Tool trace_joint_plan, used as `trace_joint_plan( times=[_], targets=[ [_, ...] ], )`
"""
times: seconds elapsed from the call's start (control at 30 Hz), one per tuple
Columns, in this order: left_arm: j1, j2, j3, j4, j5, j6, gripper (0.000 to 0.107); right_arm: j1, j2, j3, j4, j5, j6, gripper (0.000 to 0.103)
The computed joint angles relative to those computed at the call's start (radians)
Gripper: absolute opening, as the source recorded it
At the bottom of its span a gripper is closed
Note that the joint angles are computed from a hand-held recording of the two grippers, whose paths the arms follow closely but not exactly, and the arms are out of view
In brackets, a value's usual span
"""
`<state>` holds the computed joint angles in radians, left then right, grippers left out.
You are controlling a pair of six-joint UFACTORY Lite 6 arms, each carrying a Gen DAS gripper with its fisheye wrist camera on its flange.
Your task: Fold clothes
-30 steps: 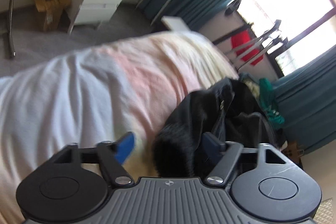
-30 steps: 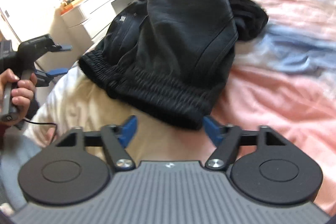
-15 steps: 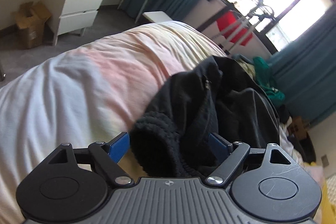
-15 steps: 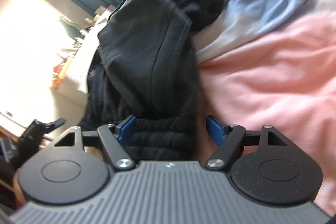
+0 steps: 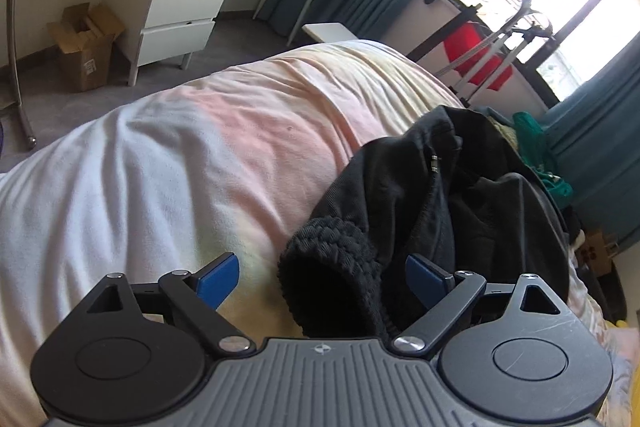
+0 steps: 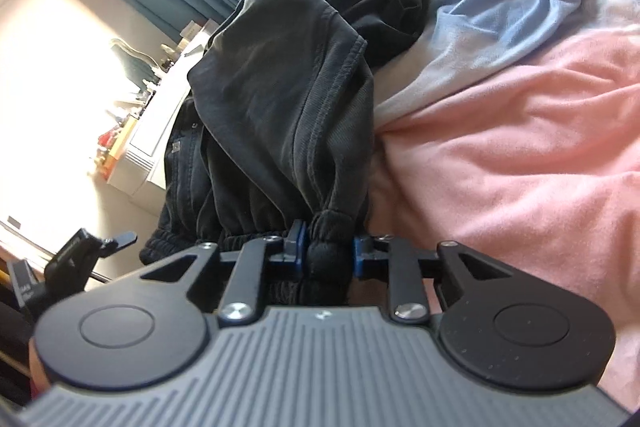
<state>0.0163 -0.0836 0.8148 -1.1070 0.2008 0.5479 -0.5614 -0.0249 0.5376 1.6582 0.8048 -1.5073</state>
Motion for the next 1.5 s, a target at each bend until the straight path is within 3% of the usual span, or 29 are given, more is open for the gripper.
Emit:
trace_joint_plan(
  times=[0.13, 0.27, 0.37, 0.5, 0.57, 0.63, 0.77, 0.87, 0.93, 0.97, 1.0, 1.03, 1.27, 1.37, 1.5],
  targets=[
    [-0.024, 0.138, 0.127, -0.035, -0.053, 0.171, 0.092, -0.007, 0.006, 0.0, -0.006, 0.005, 0.002, 0.025],
    [-0.022, 0.265, 0.203, -0.115, -0.019, 0.521, 0.092, -0.034, 0.028, -0.002, -0.023, 0.033, -0.003, 0.025],
    [0.052, 0.295, 0.181, -0.32, 0.118, 0.772, 0.092, -0.032, 0.047, 0.006, -0.016, 0.035, -0.005, 0.025],
    [0.151, 0.32, 0.188, -0.284, 0.355, 0.727, 0.09, -0.019, 0.063, 0.016, 0.001, 0.024, -0.005, 0.026],
    [0.2, 0.379, 0.224, -0.245, 0.528, 0.681, 0.088, -0.02, 0.074, 0.021, 0.005, 0.03, -0.003, 0.026],
    [0.217, 0.417, 0.245, -0.218, 0.612, 0.654, 0.088, -0.021, 0.077, 0.023, 0.007, 0.033, -0.001, 0.026],
    [0.221, 0.42, 0.227, -0.254, 0.608, 0.652, 0.086, -0.019, 0.076, 0.02, 0.015, 0.038, -0.008, 0.027],
    [0.204, 0.427, 0.219, -0.292, 0.577, 0.648, 0.077, -0.022, 0.093, 0.025, 0.024, 0.05, -0.022, 0.028],
    [0.169, 0.416, 0.221, -0.288, 0.494, 0.615, 0.044, -0.022, 0.111, 0.03, 0.032, 0.054, -0.04, 0.027],
    [0.156, 0.413, 0.226, -0.287, 0.463, 0.602, 0.037, -0.018, 0.109, 0.028, 0.033, 0.049, -0.051, 0.027],
    [0.156, 0.408, 0.227, -0.307, 0.462, 0.601, 0.024, -0.011, 0.1, 0.023, 0.032, 0.039, -0.058, 0.026],
    [0.157, 0.401, 0.227, -0.329, 0.465, 0.601, 0.021, -0.007, 0.087, 0.014, 0.035, 0.032, -0.053, 0.026],
    [0.163, 0.266, 0.275, -0.377, 0.405, 0.57, 0.016, 0.093, -0.124, -0.108, 0.072, 0.029, 0.087, 0.023],
    [0.163, 0.27, 0.419, -0.213, 0.306, 0.437, 0.015, 0.259, -0.193, -0.154, 0.197, 0.019, 0.122, 0.023],
    [0.207, 0.414, 0.793, 0.172, 0.302, 0.055, 0.015, 0.593, -0.069, -0.065, 0.529, 0.01, 0.021, 0.023]
  ],
)
